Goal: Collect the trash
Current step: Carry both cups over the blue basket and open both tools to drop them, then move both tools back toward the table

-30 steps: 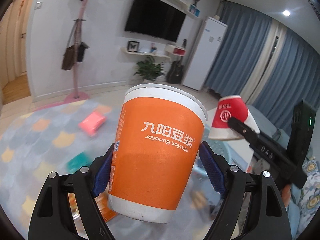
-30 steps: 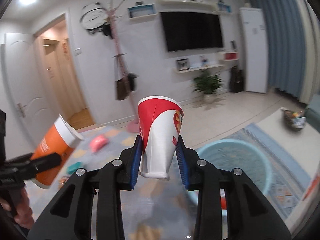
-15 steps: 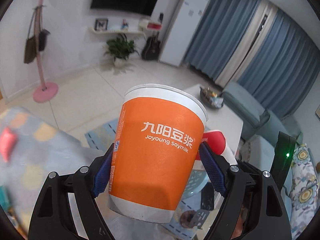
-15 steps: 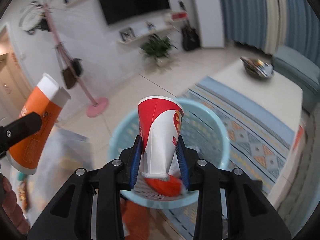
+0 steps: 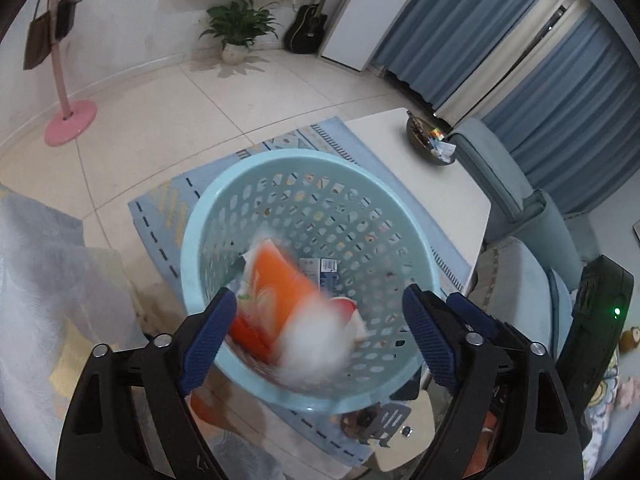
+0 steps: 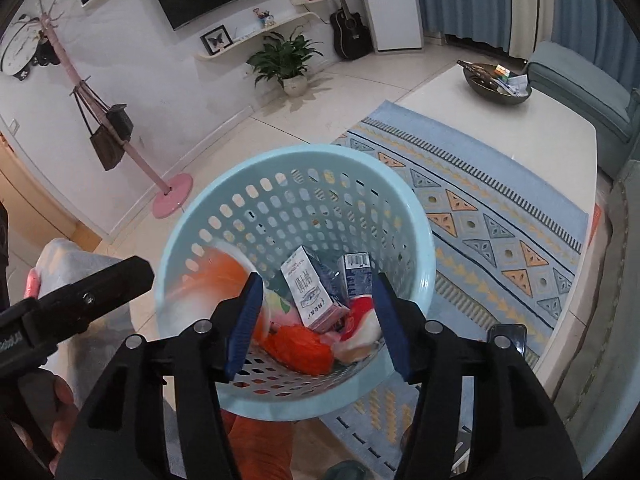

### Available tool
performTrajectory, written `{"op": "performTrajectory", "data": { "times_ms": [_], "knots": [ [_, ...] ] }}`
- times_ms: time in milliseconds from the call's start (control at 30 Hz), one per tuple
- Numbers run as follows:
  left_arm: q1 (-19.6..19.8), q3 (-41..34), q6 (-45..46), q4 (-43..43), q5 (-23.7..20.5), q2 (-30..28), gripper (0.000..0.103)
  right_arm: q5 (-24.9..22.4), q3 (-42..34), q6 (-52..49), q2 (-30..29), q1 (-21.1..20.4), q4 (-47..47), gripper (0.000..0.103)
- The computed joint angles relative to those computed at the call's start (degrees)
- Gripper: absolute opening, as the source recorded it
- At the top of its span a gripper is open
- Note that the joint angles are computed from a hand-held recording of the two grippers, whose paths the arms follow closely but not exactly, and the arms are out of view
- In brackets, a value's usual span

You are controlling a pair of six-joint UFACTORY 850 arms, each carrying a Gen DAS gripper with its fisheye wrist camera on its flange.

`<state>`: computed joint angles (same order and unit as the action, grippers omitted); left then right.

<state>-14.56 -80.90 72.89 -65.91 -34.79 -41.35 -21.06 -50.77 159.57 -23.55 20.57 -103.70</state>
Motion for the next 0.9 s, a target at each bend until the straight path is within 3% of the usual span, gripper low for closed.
{"op": "performTrajectory", "data": {
  "times_ms": [133, 533, 900],
  "knots": [
    [0.3, 2.2, 2.7, -2.6, -0.8, 2.0, 0.088, 0.3, 0.5, 2.3, 1.0, 0.5, -1.7, 0.053],
    [5.1, 11.8, 14.0, -11.8, -3.9, 11.6, 0.088, -4.4, -1.2, -5.9, 5.2, 6.4, 4.9, 0.053],
    [15.7, 20.8, 25.2, -20.7, -7.3, 22.0, 0.088, -8.6, -7.8, -14.8, 4.9, 13.4, 7.9, 0.053]
  ]
}}
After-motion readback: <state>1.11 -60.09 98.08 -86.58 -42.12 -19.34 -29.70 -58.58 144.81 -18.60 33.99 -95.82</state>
